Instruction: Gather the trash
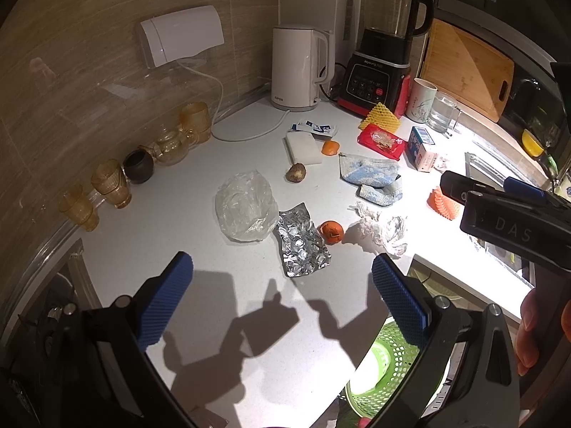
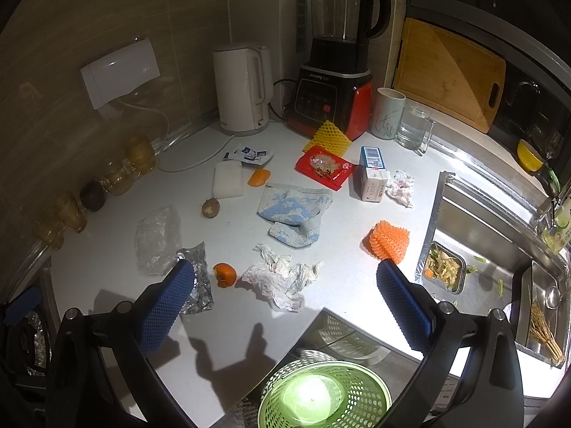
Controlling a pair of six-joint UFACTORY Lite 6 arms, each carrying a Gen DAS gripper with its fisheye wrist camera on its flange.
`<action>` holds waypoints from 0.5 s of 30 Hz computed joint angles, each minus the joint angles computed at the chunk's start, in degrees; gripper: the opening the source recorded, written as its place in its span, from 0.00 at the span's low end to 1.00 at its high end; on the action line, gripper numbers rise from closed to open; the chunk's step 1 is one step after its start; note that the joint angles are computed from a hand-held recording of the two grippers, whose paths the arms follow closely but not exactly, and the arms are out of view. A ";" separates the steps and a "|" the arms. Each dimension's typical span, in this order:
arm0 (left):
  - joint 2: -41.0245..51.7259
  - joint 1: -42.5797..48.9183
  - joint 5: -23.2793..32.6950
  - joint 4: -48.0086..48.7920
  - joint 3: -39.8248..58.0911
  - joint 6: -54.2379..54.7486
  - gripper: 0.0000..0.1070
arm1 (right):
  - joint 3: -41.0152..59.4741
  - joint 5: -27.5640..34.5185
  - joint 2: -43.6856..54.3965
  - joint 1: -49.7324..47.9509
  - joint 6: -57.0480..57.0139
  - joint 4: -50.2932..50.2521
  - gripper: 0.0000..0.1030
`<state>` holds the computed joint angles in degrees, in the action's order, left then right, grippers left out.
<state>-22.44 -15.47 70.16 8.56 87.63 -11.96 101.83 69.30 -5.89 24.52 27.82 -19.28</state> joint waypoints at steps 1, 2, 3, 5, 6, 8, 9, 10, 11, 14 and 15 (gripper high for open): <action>-0.01 -0.32 0.19 0.23 0.11 -0.37 0.90 | 0.15 0.18 -0.05 -0.09 -0.22 0.10 0.98; -0.02 -0.73 0.39 0.49 0.23 -0.80 0.90 | 0.53 0.51 0.00 -0.18 -0.46 0.19 0.98; -0.16 -0.11 -0.06 0.01 -0.25 -0.19 0.90 | -0.37 -0.40 -0.01 0.07 0.28 -0.29 0.98; -0.29 0.17 -0.17 -0.18 -0.40 0.11 0.90 | 0.12 0.11 -0.08 0.02 0.03 -0.17 0.98; -0.40 -0.08 -0.06 -0.02 -0.38 -0.13 0.90 | 0.41 0.36 -0.09 -0.03 -0.13 -0.09 0.98; -0.12 0.26 -0.19 -0.28 -0.26 0.18 0.90 | 1.06 0.94 -0.04 -0.22 -0.62 0.22 0.98; -0.18 0.00 -0.11 -0.09 -0.27 -0.09 0.90 | 1.35 1.21 -0.05 -0.32 -0.87 0.37 0.98; -0.26 -0.27 -0.05 0.10 -0.32 -0.37 0.90 | 1.61 1.46 -0.09 -0.40 -1.10 0.44 0.98; -0.32 -0.55 0.07 0.29 -0.34 -0.66 0.90 | 0.57 0.15 0.34 -0.11 -0.17 -0.14 0.98; -0.25 -0.70 0.35 0.36 -0.07 -0.94 0.90 | 1.52 1.45 0.20 0.09 -0.48 -0.10 0.98; 0.01 0.52 -0.20 -0.48 -0.17 0.41 0.90 | 1.71 1.70 0.15 0.02 -0.63 -0.05 0.98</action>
